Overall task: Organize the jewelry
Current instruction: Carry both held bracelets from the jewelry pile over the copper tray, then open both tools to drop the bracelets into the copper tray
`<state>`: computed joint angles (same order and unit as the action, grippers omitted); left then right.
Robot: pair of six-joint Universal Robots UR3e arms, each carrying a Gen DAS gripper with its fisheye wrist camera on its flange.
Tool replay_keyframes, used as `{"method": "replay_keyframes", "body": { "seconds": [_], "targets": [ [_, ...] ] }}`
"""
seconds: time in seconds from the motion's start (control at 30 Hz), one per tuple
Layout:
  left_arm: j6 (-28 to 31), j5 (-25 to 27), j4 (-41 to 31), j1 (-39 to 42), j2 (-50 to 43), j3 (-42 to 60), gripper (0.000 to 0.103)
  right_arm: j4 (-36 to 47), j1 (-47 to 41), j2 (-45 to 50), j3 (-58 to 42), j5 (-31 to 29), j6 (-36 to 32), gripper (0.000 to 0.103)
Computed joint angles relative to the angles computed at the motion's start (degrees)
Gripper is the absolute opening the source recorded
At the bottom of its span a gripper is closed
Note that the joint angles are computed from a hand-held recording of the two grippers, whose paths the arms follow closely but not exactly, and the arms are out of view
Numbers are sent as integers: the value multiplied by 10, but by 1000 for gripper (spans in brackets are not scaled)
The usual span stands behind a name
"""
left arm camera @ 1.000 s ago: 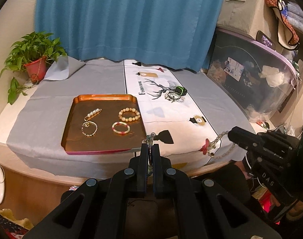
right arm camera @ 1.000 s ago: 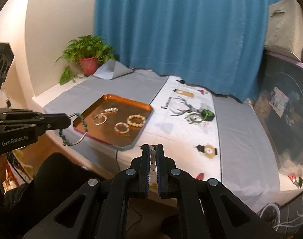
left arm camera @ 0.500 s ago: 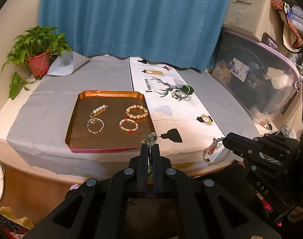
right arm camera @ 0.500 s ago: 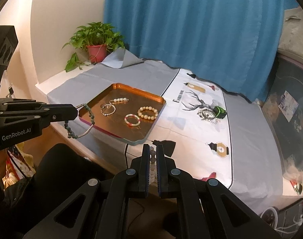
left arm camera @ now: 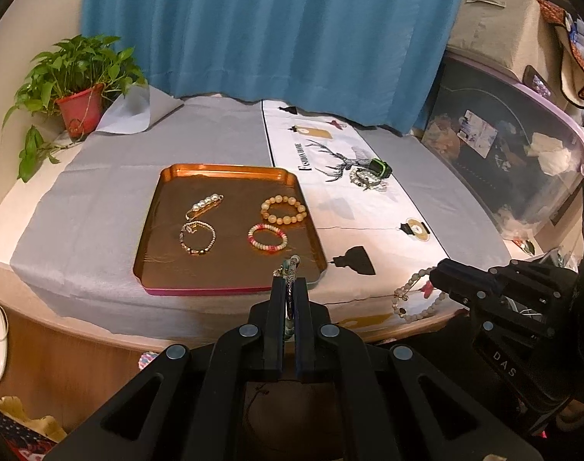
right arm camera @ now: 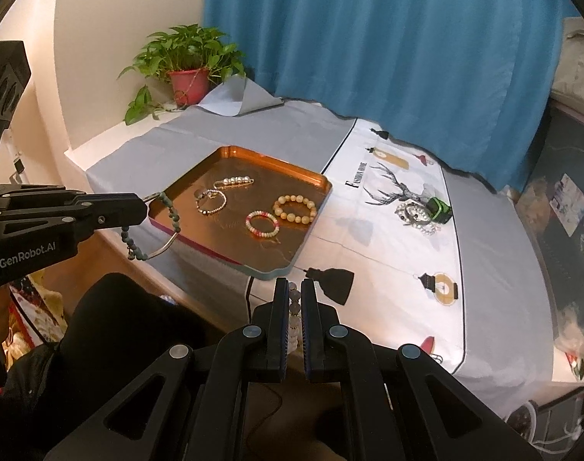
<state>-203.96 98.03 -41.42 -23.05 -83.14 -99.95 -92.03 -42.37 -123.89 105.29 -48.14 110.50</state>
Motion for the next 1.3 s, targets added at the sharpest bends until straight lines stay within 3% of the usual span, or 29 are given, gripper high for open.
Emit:
{"method": "replay_keyframes", "body": {
  "seconds": [0.47, 1.0, 1.07, 1.1, 1.13, 1.17, 1.2, 1.23, 1.3],
  "targets": [
    [59, -53, 24, 106, -50, 23, 2, -288, 203, 212, -29, -86, 211, 6],
    [100, -75, 45, 172, -190, 110, 2, -412, 346, 469, -198, -136, 330, 6],
    [97, -72, 49, 178, -202, 112, 11, -409, 359, 491, -214, -154, 332, 8],
    [95, -64, 39, 177, -208, 117, 36, -404, 367, 501, -223, -169, 332, 10],
    [89, -41, 12, 171, -219, 134, 77, -398, 376, 510, -230, -192, 331, 18],
    [76, -10, -3, 163, -226, 142, 92, -396, 376, 511, -226, -202, 326, 26],
    [68, 12, 4, 156, -225, 136, 98, -398, 375, 508, -217, -204, 323, 46],
    [60, 37, 25, 147, -220, 118, 98, -406, 369, 498, -196, -202, 318, 60],
    [63, 47, 25, 144, -206, 98, 98, -419, 358, 474, -158, -201, 306, 63]
  ]
}}
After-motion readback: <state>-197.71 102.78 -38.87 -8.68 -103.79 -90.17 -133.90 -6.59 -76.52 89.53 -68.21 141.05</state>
